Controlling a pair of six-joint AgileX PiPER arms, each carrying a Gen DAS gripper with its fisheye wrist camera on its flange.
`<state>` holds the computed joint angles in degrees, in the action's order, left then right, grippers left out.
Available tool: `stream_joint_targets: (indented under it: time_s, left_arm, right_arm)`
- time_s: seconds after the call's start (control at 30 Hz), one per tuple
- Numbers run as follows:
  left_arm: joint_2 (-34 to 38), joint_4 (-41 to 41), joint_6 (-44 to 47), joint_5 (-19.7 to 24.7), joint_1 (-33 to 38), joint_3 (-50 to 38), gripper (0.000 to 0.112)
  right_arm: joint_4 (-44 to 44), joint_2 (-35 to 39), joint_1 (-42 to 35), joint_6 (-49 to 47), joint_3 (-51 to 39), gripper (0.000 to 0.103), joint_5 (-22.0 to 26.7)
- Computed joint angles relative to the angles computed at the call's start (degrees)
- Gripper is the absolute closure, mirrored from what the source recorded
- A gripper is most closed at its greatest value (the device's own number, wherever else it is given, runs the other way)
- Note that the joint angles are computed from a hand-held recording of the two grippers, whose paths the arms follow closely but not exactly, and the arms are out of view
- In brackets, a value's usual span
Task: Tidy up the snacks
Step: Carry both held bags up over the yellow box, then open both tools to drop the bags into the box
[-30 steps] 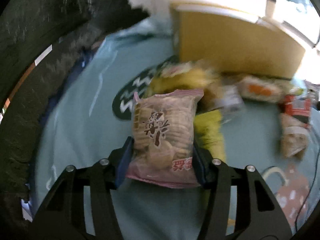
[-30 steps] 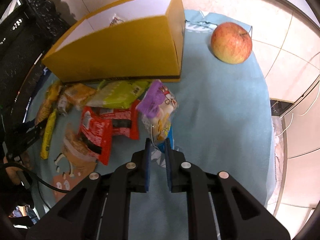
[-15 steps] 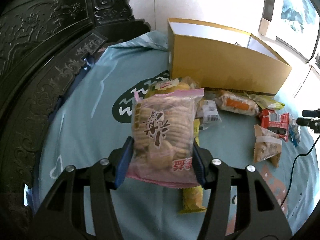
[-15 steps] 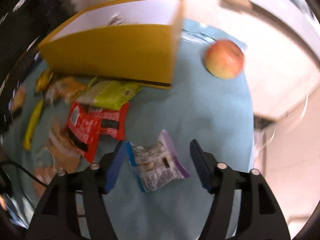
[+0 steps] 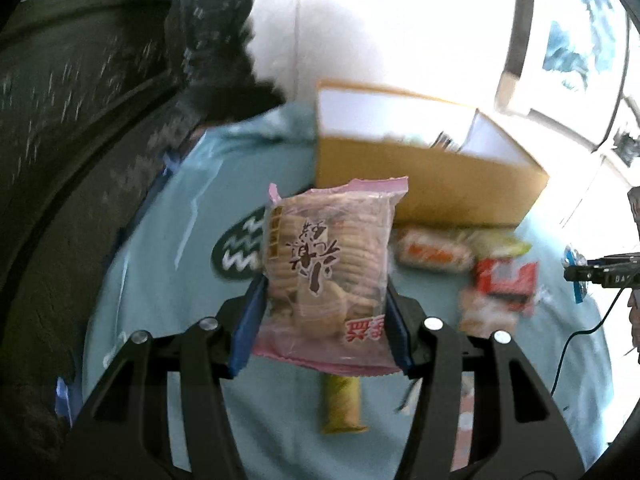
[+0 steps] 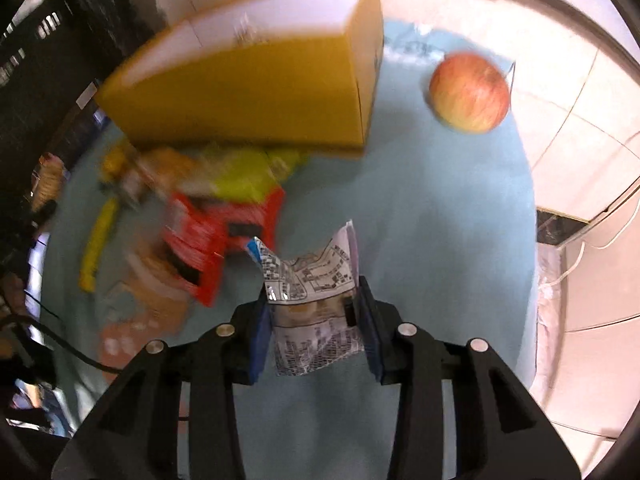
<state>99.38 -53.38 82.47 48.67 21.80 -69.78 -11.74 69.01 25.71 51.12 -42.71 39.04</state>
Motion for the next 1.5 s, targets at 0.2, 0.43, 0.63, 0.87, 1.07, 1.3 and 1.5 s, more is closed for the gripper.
stream_joint_targets:
  time_s: [0.2, 0.43, 0.63, 0.87, 1.07, 1.3, 1.5]
  left_arm:
    - [-3.32, -2.63, -5.45, 4.9, -4.06, -5.39, 0.057]
    - [-0.86, -0.69, -18.3, 5.36, -12.13, -19.05, 0.057]
    - [4.4, 4.54, -28.01, 5.27, -17.61, -31.44, 0.057]
    - [14.55, 15.61, -40.88, 4.98, -24.72, -46.85, 0.04]
    - [18.4, 19.94, -42.92, 5.34, -26.24, -50.17, 0.021]
    - [11.37, 15.62, -37.29, 1.51, -21.39, -34.71, 0.02]
    - [2.23, 11.33, -22.79, -2.18, -15.56, -14.06, 0.02]
  right_arm:
    - [-6.49, -3.61, -0.26, 0.78, -12.73, 0.064, 4.55]
    - [-11.74, 3.86, -0.07, -3.92, -33.16, 0.064, 11.17]
    - [-13.0, 12.44, -2.62, -6.72, -44.06, 0.064, 12.15]
    - [-13.03, 23.52, -6.59, -8.32, -52.05, 0.049, 12.99]
    - [-13.45, 26.81, -6.23, -7.82, -52.47, 0.036, 15.26]
    - [-10.46, 20.71, -4.9, -3.36, -40.36, 0.035, 11.14]
    - [-1.24, 15.7, -3.24, 0.96, -24.96, 0.034, 2.94]
